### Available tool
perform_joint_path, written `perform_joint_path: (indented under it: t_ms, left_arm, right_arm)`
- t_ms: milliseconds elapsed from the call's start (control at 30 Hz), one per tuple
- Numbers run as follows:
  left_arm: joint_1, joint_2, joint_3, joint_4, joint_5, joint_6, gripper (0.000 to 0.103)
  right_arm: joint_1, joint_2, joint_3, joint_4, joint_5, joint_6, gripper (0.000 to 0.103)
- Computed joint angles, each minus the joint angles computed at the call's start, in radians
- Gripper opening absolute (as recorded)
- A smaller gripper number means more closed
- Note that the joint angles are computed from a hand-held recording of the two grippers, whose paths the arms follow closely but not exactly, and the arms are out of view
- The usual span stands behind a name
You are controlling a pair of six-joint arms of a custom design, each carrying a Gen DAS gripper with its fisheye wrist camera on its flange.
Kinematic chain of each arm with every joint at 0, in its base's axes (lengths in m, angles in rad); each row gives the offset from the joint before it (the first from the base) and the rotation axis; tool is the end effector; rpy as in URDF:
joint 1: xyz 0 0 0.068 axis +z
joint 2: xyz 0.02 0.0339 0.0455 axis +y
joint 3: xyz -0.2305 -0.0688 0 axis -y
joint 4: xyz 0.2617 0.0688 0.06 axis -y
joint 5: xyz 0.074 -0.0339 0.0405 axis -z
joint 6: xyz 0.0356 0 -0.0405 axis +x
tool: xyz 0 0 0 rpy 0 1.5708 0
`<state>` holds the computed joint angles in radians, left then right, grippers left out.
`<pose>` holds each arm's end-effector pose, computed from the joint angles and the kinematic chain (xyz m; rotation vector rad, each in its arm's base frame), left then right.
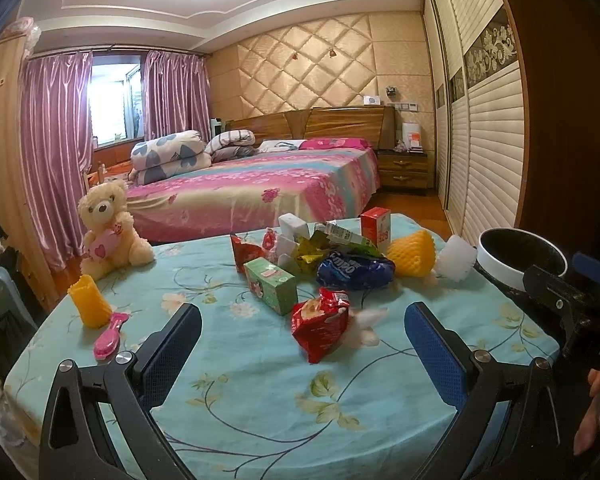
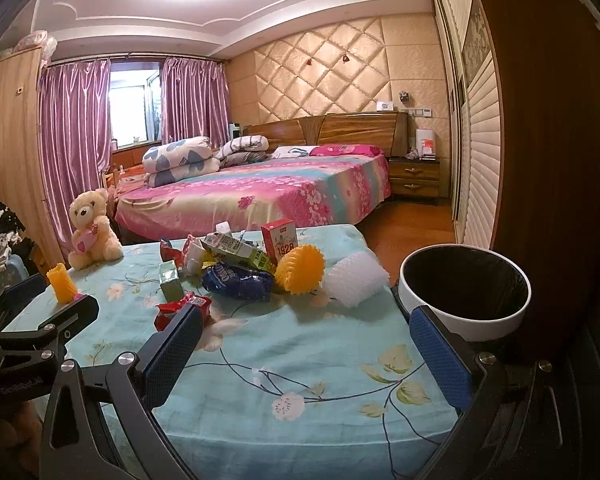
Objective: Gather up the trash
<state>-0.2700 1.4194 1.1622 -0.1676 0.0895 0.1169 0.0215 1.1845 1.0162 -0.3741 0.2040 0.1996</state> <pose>0.3397 -0.0973 0.2877 0.4407 1.9495 -0.1878 0.2945 -0.0009 0.2861 0.3075 2.0792 -0.0827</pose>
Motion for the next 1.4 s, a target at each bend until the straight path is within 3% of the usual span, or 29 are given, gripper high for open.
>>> perform_joint_path:
  t_ms: [1400]
  left_arm:
    - [0.019, 0.107, 0.086, -0.04, 0.047, -0.012, 0.102]
  right_arm:
    - [0.006, 0.075, 0.055, -0.008, -0.021, 0.008, 0.103]
